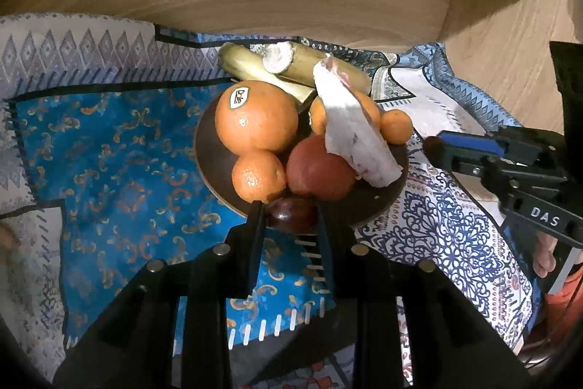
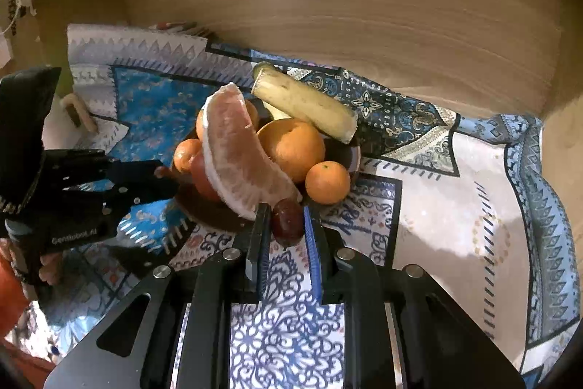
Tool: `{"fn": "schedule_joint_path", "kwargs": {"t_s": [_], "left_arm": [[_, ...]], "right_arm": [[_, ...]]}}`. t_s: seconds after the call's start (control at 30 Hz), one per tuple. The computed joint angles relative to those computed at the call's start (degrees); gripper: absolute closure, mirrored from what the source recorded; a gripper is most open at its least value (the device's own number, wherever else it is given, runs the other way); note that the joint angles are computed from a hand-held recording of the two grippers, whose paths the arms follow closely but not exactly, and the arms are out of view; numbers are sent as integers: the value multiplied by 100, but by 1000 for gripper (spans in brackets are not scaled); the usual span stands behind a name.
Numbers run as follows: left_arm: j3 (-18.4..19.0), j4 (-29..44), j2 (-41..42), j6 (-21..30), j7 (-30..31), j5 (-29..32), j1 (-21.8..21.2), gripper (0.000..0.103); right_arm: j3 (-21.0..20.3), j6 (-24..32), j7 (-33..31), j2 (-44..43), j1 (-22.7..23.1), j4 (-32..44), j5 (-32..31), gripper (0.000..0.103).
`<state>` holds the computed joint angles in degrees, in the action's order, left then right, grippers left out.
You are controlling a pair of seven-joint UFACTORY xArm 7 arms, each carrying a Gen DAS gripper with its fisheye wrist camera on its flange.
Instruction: Organize fruits
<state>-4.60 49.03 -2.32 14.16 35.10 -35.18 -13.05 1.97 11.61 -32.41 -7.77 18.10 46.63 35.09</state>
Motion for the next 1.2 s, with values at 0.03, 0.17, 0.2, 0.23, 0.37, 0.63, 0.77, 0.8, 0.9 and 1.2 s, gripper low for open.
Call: {"fn": "schedule_joint_path", "kwargs": {"t_s": [0.03, 0.17, 0.2, 0.23, 0.37, 0.63, 0.77, 0.8, 0.9, 1.2], "left_arm": [[5, 28, 40, 29, 9, -10, 3, 75], [-17, 90, 121, 101, 69, -55, 41, 75], [-25, 107, 131, 113, 128, -117, 48, 75], [-28, 129, 136, 162, 205, -195, 58, 75], [-43, 137, 130, 203, 360, -353, 86, 75], [-70, 58, 74, 167, 275, -273, 92, 69], [-32, -178, -143, -88, 88, -138, 41, 69], [4, -234, -233, -129, 111, -203, 10, 69], [112, -432, -530, -372, 83, -310, -120, 69], [848, -1335, -2047, -1514, 164, -598, -1204, 69]], "right_arm": [[38, -9, 121, 87, -45, 57, -140, 86], [104, 60, 217, 327, -132, 210, -257, 86], [121, 86, 198, 369, -153, 238, -237, 86], [143, 121, 196, 412, -179, 269, -235, 86], [225, 137, 132, 451, -258, 281, -182, 86], [275, 117, 328, 445, -348, 267, -439, 80], [247, 78, 233, 305, -313, 201, -304, 77], [233, 21, 196, 235, -287, 159, -256, 77], [160, -260, 154, -93, -144, -59, -159, 77], [188, -1452, 869, -1691, 264, -1138, -595, 73]]}}
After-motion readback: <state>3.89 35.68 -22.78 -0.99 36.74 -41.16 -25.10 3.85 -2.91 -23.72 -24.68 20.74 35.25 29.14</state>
